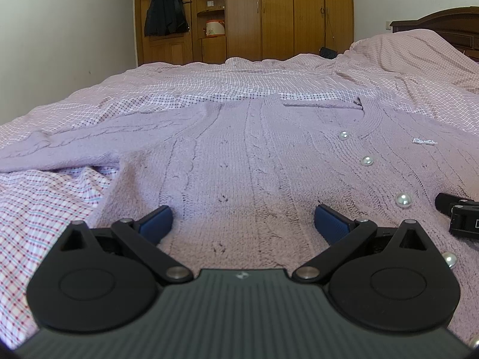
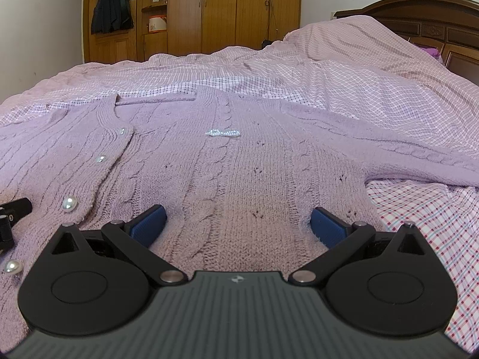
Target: Fold small clothes
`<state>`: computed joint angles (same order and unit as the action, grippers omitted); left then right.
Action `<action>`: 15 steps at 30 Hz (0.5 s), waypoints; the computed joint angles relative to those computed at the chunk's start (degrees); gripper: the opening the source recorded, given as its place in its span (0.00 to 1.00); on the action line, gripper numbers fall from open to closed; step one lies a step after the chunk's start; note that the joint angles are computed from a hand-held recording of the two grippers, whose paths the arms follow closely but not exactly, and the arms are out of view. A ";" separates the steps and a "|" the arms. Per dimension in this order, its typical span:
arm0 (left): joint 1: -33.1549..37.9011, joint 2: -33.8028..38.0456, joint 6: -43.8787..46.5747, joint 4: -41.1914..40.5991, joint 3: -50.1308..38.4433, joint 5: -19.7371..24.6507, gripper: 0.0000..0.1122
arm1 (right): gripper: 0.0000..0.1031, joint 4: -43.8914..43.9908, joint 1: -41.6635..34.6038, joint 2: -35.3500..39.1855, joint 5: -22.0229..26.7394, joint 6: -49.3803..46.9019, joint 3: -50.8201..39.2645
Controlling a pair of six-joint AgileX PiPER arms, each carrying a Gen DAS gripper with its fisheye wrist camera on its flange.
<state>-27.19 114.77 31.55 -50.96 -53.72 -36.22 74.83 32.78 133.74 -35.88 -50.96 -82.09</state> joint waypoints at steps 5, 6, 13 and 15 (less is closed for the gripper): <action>0.00 0.01 0.08 -0.06 -0.03 0.00 0.92 | 1.00 0.13 0.04 0.16 0.06 -0.10 -0.27; 0.00 0.01 0.08 -0.06 -0.03 0.00 0.92 | 1.00 -0.51 -0.21 -0.04 0.24 0.52 0.16; 0.21 -0.06 -0.35 0.41 0.08 0.13 0.92 | 1.00 -0.94 -0.36 -0.11 0.40 1.01 0.32; 0.17 -0.04 -0.31 0.35 0.08 0.09 0.92 | 1.00 -0.70 -0.26 0.06 0.34 0.78 0.05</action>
<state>-27.02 114.73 31.24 -50.61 -53.64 -36.13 74.13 32.51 133.79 -35.55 -50.18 -82.05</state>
